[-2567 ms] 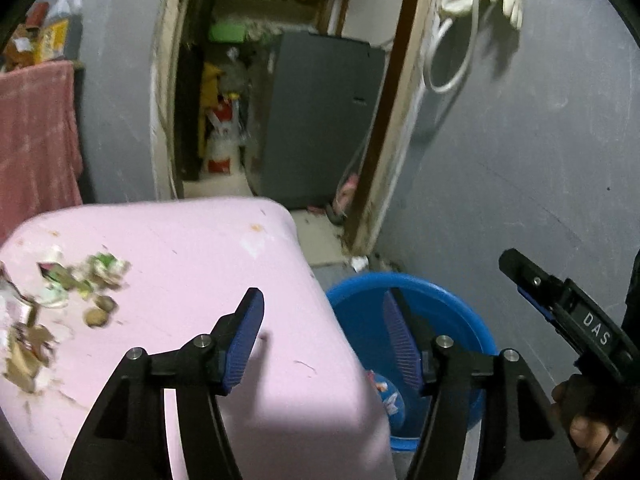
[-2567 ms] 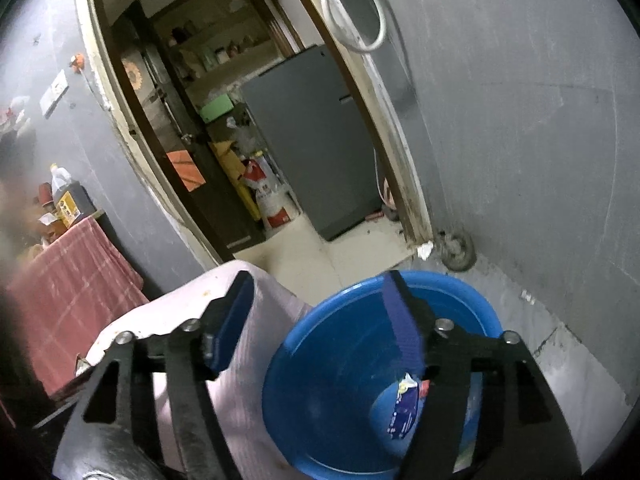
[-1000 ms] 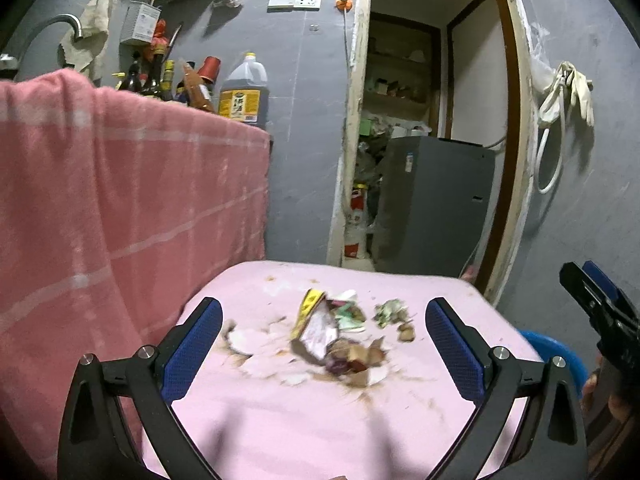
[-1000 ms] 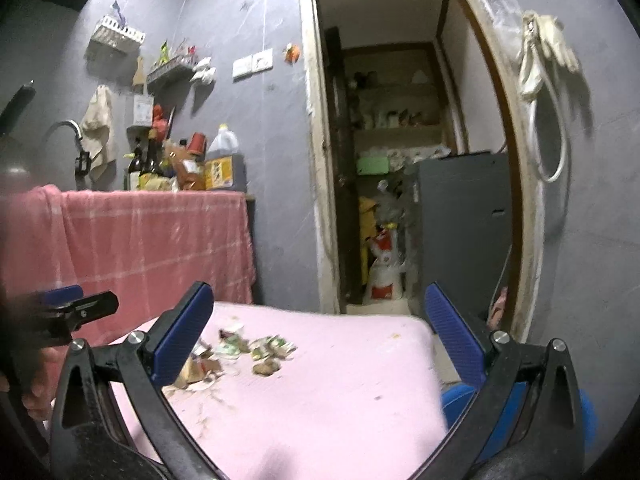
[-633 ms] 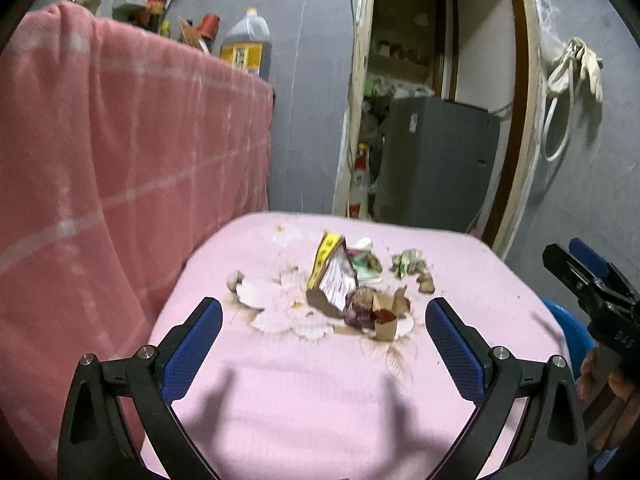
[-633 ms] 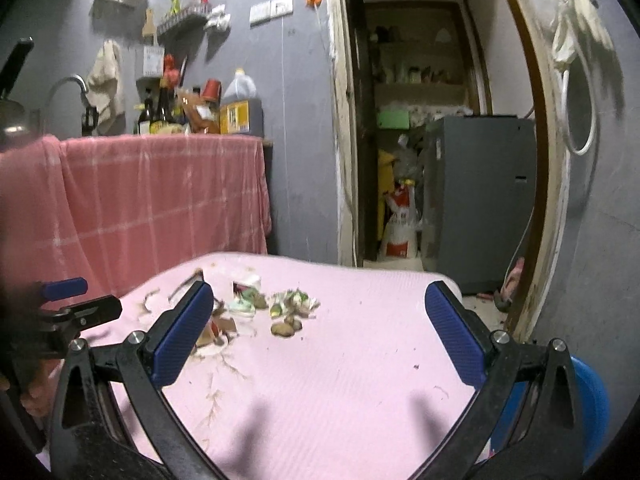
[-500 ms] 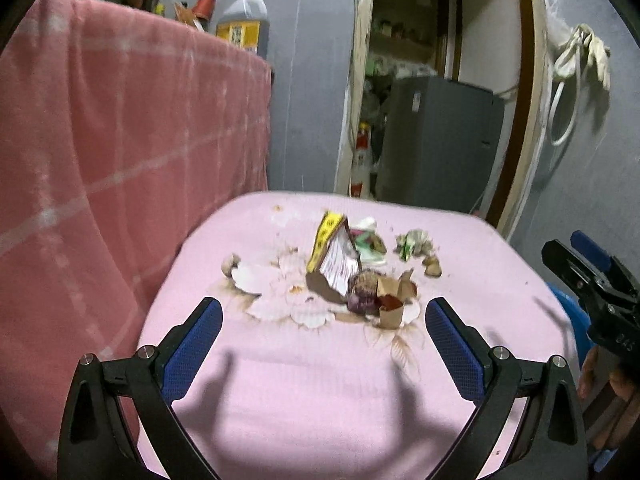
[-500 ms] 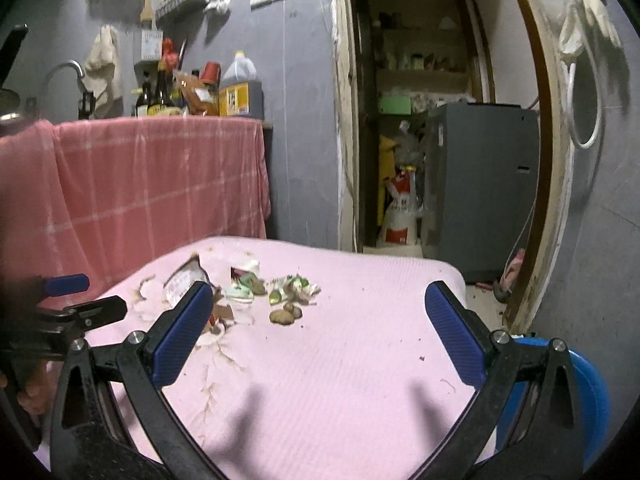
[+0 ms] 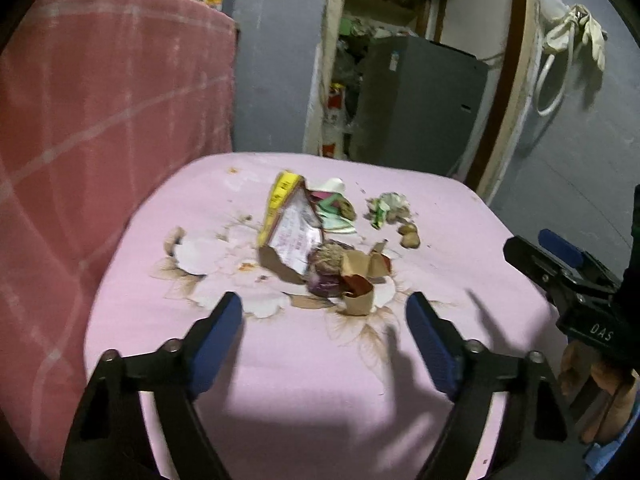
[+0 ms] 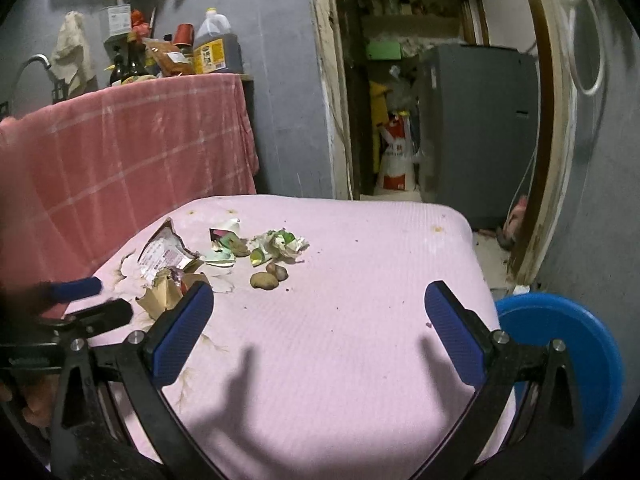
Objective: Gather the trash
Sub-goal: 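Close the left tool on the tan peel while the right tool grasps a brown nut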
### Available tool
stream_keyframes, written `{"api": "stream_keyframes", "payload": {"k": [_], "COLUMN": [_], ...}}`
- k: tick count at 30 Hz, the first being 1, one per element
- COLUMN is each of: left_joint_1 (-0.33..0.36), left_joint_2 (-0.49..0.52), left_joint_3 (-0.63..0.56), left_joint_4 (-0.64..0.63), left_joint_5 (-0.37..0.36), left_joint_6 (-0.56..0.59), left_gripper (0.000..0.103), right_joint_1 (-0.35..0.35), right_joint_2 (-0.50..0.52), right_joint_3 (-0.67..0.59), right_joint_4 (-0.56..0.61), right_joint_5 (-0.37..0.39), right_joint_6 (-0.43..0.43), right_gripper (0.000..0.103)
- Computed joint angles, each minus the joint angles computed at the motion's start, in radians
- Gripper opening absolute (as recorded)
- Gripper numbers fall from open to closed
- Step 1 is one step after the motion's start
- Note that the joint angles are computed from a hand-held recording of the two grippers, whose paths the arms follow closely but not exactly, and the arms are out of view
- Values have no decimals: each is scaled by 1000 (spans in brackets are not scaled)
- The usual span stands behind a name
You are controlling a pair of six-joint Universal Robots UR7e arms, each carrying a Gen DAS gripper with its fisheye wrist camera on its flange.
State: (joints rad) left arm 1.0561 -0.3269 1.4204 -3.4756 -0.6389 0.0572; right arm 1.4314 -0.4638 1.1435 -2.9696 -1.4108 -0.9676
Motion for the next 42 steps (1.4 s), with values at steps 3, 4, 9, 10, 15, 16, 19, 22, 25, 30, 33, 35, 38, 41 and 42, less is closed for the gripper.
{"api": "stream_keyframes", "payload": {"k": [3, 4, 9, 10, 15, 16, 19, 22, 25, 30, 33, 35, 38, 41, 42], "left_joint_1": [9, 13, 21, 23, 32, 37, 39, 42, 42, 43, 46, 46, 46, 44, 42], "left_joint_2": [-13, -16, -24, -26, -37, -41, -43, -51, -55, -59, -56, -57, -56, -53, -52], "left_joint_3": [0, -2, -14, -14, -14, -9, -2, 8, 14, 19, 11, 13, 10, 10, 11], "left_joint_4": [56, 74, 127, 137, 176, 174, 171, 162, 156, 150, 154, 152, 151, 141, 137], "left_joint_5": [-50, -66, -105, -110, -119, -130, -135, -145, -153, -162, -165, -165, -164, -159, -156], "left_joint_6": [-45, -59, -100, -111, -159, -170, -184, -187, -193, -200, -200, -198, -195, -185, -182], "left_gripper": [55, 48, 29, 25, 18, 18, 15, 14, 14, 13, 13, 12, 12, 11, 11], "right_joint_1": [2, 4, 22, 26, 47, 50, 60, 66, 69, 79, 85, 86, 85, 82, 80], "right_joint_2": [7, 9, 24, 30, 65, 74, 108, 139, 171, 212, 226, 227, 225, 218, 211], "right_joint_3": [-22, -25, -57, -65, -135, -154, -222, -285, -354, -432, -446, -448, -447, -431, -420], "right_joint_4": [40, 50, 120, 131, 228, 257, 338, 403, 477, 551, 553, 554, 555, 545, 540], "right_joint_5": [-18, -23, -57, -66, -95, -102, -141, -167, -182, -199, -218, -219, -211, -200, -195], "right_joint_6": [7, 8, -18, -23, -39, -34, -22, 0, 27, 38, 28, 26, 31, 33, 33], "right_gripper": [103, 103, 84, 79, 67, 64, 58, 51, 47, 40, 32, 24, 21, 21, 21]}}
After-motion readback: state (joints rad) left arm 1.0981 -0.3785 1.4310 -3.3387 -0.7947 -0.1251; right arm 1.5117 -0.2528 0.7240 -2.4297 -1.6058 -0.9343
